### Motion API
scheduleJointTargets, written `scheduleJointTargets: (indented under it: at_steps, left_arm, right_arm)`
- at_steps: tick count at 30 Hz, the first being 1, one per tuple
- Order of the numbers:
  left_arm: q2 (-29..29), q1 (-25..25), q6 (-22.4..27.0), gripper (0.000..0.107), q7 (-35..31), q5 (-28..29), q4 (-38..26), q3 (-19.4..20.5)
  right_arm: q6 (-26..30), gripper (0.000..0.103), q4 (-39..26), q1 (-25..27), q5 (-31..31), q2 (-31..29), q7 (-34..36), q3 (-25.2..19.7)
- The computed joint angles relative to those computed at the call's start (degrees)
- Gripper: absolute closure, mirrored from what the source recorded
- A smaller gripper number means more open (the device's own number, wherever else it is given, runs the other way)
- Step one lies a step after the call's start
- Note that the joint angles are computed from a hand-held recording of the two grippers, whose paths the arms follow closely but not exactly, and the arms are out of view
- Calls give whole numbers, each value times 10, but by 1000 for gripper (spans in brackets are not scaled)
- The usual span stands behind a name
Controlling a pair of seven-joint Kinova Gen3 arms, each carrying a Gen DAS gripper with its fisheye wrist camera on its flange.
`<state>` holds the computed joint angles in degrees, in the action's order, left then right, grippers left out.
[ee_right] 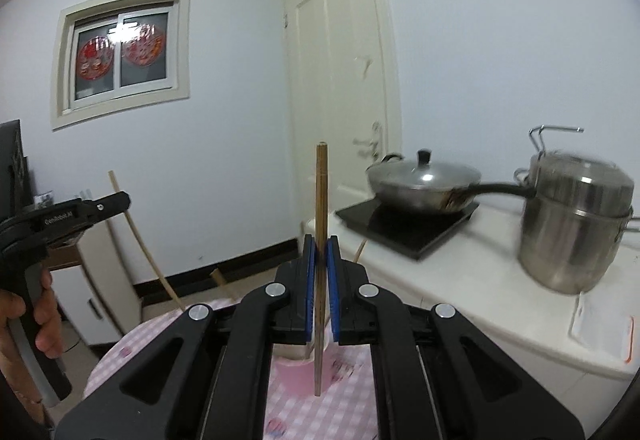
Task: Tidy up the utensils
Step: 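Lift both held chopsticks upright and carry them over the pink cup, then lower both chopsticks into the pink cup and open both tools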
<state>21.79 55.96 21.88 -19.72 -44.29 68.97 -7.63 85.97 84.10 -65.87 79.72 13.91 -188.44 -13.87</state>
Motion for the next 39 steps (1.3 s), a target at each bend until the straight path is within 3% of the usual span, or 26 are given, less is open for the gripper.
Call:
scheduleJointTargets:
  at_steps: [8, 15, 30, 39]
  left_arm:
    - [55, -5, -25, 102, 5, 30, -66, -23]
    - [90, -40, -42, 102, -78, 112, -100, 13]
    - [134, -56, 7, 101, -240, 233, -142, 47]
    - [144, -69, 26, 101, -293, 275, -152, 62]
  right_arm:
    - [-50, 98, 25, 38, 41, 0, -30, 14]
    - [-70, 98, 50, 50, 66, -3, -53, 10]
    - [-87, 98, 80, 63, 96, -13, -87, 0]
    - [-129, 98, 92, 85, 63, -17, -95, -3]
